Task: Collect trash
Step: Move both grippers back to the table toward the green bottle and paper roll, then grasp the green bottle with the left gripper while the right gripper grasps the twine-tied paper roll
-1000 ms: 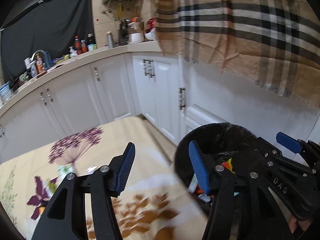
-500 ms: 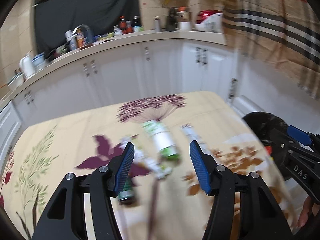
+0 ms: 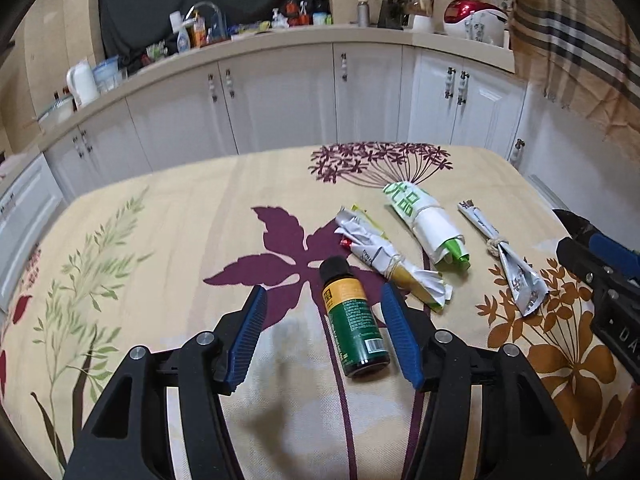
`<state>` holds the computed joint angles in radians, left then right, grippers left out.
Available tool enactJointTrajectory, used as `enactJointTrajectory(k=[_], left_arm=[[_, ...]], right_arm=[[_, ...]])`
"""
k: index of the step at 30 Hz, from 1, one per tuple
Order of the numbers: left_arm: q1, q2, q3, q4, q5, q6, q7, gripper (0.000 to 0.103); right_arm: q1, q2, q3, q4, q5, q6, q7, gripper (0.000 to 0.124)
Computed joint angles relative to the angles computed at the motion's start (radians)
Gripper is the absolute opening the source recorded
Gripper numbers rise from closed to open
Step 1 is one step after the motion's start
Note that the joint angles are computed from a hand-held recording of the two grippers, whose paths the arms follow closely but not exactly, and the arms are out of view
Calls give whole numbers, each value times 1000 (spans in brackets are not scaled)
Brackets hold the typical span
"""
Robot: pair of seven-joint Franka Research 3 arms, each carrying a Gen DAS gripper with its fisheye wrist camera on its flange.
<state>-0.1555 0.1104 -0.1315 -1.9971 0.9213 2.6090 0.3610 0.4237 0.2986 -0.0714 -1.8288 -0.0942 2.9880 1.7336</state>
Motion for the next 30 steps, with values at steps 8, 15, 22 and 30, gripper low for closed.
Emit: enactJointTrajectory(k=[8, 15, 22, 30], left_arm=[[19, 19, 0, -2, -167, 31, 126, 50], [22, 8, 9, -18, -181, 40, 150, 25], [34, -10, 12, -41, -175, 53, 140, 25], [54, -47, 13, -80, -149, 60, 110, 25]], right_arm=[[-12, 24, 22, 31, 25, -25, -37, 49], [-15, 47, 37, 64, 48, -55, -71, 49], [-13, 81, 50, 121, 64, -111, -108, 49], [-13, 131, 62, 207, 74, -216, -137, 47]])
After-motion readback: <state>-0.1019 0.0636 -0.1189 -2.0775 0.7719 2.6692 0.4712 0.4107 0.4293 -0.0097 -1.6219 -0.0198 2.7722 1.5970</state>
